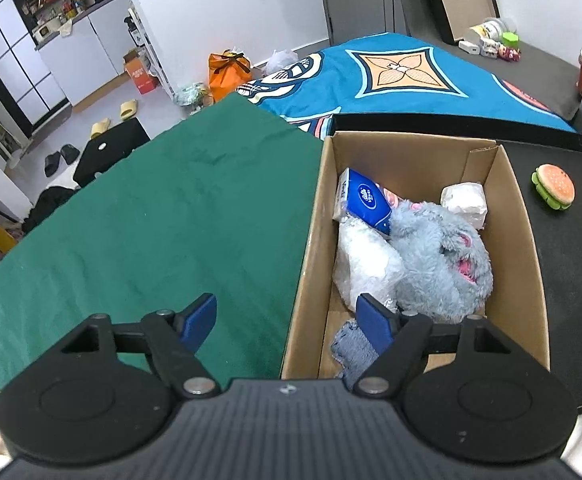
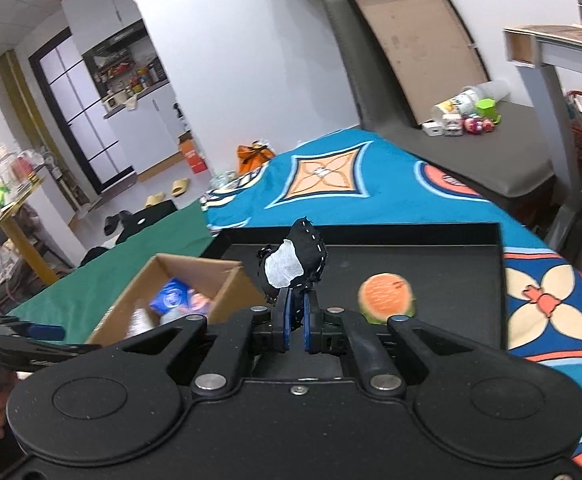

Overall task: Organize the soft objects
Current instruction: 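Lift the black-and-white plush and carry it over the box, then lower the black-and-white plush into the box and open the right gripper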

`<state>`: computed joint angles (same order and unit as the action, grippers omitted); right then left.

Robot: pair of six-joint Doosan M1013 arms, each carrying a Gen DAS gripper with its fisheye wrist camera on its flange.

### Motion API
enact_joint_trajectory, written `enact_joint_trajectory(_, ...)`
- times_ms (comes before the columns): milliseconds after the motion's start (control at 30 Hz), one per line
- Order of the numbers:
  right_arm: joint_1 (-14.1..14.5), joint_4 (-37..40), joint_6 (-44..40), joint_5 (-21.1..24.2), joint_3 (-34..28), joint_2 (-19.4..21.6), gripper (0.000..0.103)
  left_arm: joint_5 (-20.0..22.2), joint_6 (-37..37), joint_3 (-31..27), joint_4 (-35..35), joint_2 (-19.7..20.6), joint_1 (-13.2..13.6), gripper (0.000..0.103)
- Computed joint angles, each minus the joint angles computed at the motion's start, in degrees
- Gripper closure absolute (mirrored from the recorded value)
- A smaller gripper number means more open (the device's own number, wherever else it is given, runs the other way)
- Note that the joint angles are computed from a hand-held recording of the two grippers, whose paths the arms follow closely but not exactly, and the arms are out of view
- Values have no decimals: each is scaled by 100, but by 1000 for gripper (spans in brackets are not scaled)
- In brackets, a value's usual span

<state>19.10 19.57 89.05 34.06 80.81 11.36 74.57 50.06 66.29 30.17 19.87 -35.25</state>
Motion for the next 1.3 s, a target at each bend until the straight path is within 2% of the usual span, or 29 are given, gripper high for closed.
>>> enact_joint_trajectory(200,200,-20,-66,294,-216,46,97,-329,-18,209,-377,-129,104,42)
enact_joint_trajectory(400,417,-169,-163,642,-441,119,97,-522,85,389,-829,-233,212,61)
enact_joint_trajectory(467,482,-233,-195,757,-520,153,97,-573,56,427,-990,-257,264,71)
enact_joint_trajectory(567,581,-341,-227,906,-628,206,97,-642,84,474,-1221,-281,333,78)
enact_joint_trajectory(833,842,-665,-246,1329,-866,353,97,-740,217,561,-1554,-315,436,87)
enact_joint_trajectory(1300,1093,-858,-507,2246,-1364,720,96,-967,237,691,-1826,-390,554,91)
